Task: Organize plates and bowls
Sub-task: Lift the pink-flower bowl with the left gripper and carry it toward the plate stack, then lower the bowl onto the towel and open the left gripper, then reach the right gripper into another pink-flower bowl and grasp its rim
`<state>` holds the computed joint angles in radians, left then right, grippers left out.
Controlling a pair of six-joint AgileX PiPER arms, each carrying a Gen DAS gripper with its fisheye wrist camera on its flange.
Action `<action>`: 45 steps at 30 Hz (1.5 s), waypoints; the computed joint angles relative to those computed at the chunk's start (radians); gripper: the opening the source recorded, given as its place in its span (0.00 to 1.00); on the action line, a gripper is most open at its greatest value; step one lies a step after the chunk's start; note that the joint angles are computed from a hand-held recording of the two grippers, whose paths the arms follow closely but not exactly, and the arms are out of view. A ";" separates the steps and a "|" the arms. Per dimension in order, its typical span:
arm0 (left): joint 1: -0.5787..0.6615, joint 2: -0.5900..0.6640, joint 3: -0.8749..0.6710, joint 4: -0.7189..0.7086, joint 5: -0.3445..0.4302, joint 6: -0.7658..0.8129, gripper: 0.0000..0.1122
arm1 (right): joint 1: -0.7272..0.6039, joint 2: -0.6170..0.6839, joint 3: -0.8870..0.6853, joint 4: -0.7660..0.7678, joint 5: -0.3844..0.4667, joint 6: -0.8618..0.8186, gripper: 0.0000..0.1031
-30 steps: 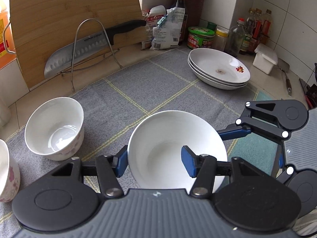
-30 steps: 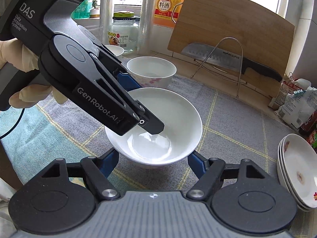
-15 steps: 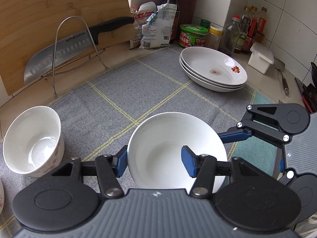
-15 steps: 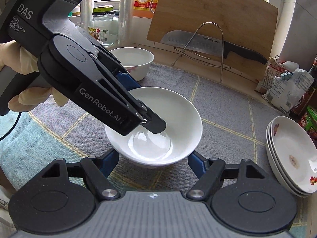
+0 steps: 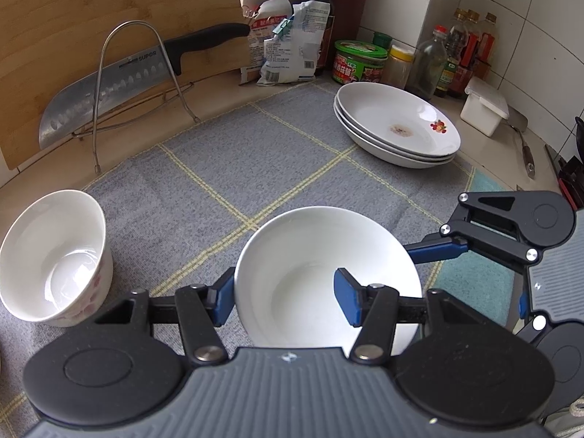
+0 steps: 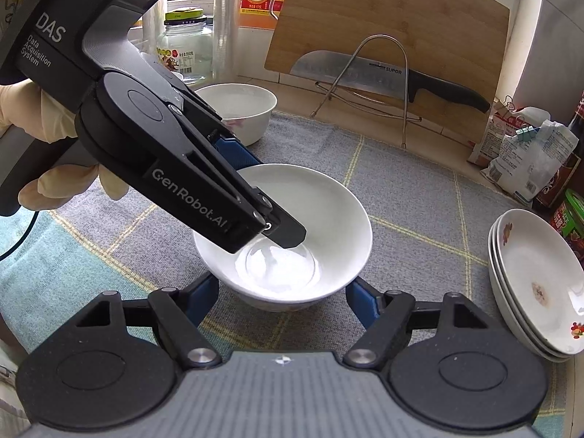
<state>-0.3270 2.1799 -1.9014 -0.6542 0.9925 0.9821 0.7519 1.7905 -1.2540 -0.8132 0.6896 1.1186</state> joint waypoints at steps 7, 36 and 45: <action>0.003 0.002 0.009 -0.020 -0.016 0.015 0.53 | -0.006 0.006 -0.002 0.006 -0.008 0.003 0.78; 0.085 -0.284 0.523 -0.007 -0.666 -0.106 0.86 | -0.066 -0.025 -0.093 0.172 -0.050 -0.212 1.00; 0.109 -0.241 0.503 -0.087 -0.683 -0.021 0.86 | -0.134 0.081 -0.330 0.411 -0.020 -0.494 1.00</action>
